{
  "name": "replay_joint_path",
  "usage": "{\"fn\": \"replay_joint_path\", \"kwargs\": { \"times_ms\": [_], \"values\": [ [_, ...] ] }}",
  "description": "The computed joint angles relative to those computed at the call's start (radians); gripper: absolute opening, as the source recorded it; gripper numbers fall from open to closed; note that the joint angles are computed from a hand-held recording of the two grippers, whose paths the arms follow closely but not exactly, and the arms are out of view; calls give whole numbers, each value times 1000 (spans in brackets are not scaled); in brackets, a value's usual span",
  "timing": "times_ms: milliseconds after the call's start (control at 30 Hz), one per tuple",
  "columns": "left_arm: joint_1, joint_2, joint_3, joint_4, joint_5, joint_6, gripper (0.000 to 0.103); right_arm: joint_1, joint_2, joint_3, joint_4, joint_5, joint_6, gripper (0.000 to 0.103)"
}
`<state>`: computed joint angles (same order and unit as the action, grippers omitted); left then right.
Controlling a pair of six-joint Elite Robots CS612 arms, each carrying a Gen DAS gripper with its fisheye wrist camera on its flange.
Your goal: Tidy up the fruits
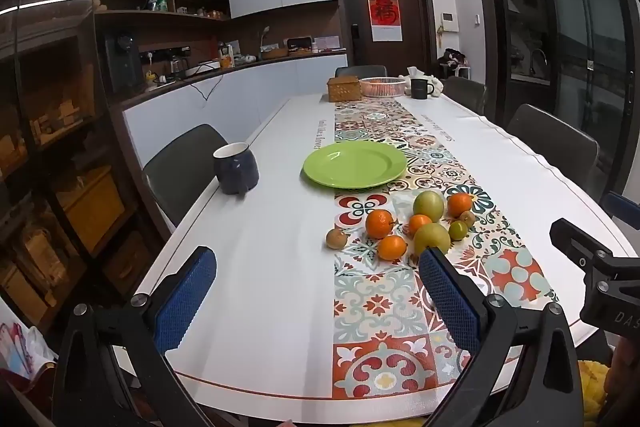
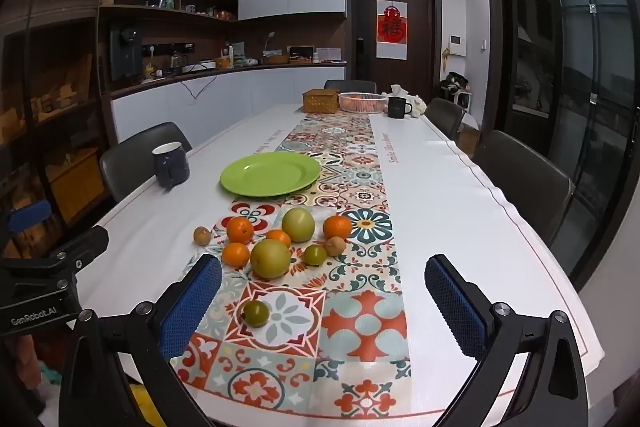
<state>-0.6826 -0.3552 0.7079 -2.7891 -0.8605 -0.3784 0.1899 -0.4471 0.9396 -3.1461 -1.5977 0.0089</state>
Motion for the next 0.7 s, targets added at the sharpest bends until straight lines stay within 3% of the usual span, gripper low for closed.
{"fn": "replay_joint_path", "kwargs": {
  "times_ms": [700],
  "values": [
    [-3, -3, 3, -7, 3, 2, 103, 0, 1, 1, -13, -1, 0, 102]
  ]
}}
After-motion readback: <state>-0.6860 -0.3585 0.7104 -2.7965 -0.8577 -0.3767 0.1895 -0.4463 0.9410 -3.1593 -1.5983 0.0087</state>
